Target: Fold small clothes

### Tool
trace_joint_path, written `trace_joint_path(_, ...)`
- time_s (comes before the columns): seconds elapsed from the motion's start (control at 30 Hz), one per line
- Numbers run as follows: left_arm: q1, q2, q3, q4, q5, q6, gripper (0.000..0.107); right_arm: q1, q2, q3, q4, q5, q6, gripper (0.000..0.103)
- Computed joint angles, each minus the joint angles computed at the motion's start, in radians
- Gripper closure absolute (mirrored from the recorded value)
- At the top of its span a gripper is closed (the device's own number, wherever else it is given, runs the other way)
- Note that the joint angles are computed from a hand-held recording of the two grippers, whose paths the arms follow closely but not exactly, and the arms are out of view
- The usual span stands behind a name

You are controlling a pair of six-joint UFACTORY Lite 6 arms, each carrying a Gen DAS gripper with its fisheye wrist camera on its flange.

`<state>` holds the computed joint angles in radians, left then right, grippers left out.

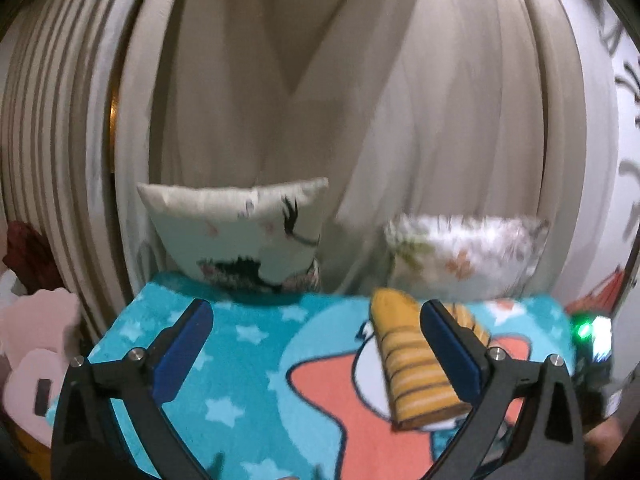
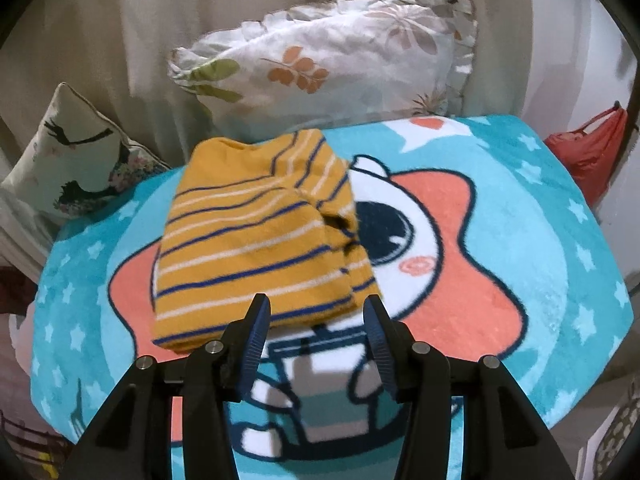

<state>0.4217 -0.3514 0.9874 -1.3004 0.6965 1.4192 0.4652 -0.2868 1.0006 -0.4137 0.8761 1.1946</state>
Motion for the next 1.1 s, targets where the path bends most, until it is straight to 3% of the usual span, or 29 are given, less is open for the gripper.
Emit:
trace_joint_path(0.1,0.067,0.030,0.054,-0.113,0.092,0.046,0.004,0.019,0.044,0.035,-0.029,0.003,0.010,0.050)
trace_joint_path(0.17,0.071,0.063,0.113,-0.113,0.096,0.022,0.004,0.003,0.051,0.039,-0.029,-0.008,0.005,0.050)
trace_joint_path(0.3,-0.017,0.106,0.204,0.061,-0.043,-0.105,0.004,-0.111,0.076,0.056,0.025,-0.065,-0.078,0.050)
trace_joint_path(0.4,-0.021,0.157,0.250,0.158,0.028,-0.186,0.004,-0.233,0.160,0.139,0.106,-0.130,-0.228,0.050)
trace_joint_path(0.47,-0.031,0.176,0.251,0.209,0.060,-0.241,0.004,-0.327,0.252,0.228,0.266,-0.195,-0.426,0.050)
trace_joint_path(0.57,-0.089,0.152,0.186,0.313,-0.027,-0.329,0.004,-0.418,0.412,0.342,0.580,-0.299,-0.729,0.050)
trace_joint_path(0.67,-0.153,0.128,0.117,0.423,-0.104,-0.435,0.004,-0.501,0.630,0.509,0.893,-0.265,-0.993,0.050)
trace_joint_path(0.73,-0.209,0.107,0.064,0.526,-0.164,-0.536,0.004,-0.550,0.742,0.570,0.981,-0.253,-1.072,0.050)
trace_joint_path(0.83,-0.274,0.109,0.021,0.656,-0.203,-0.677,0.004,-0.593,0.867,0.645,0.880,-0.238,-0.976,0.051)
trace_joint_path(1.0,-0.328,0.128,0.007,0.778,-0.229,-0.837,0.004,-0.589,0.907,0.759,0.666,-0.190,-0.843,0.050)
trace_joint_path(1.1,-0.368,0.144,0.003,0.869,-0.251,-0.949,0.004,-0.550,0.936,0.868,0.624,-0.168,-0.834,0.050)
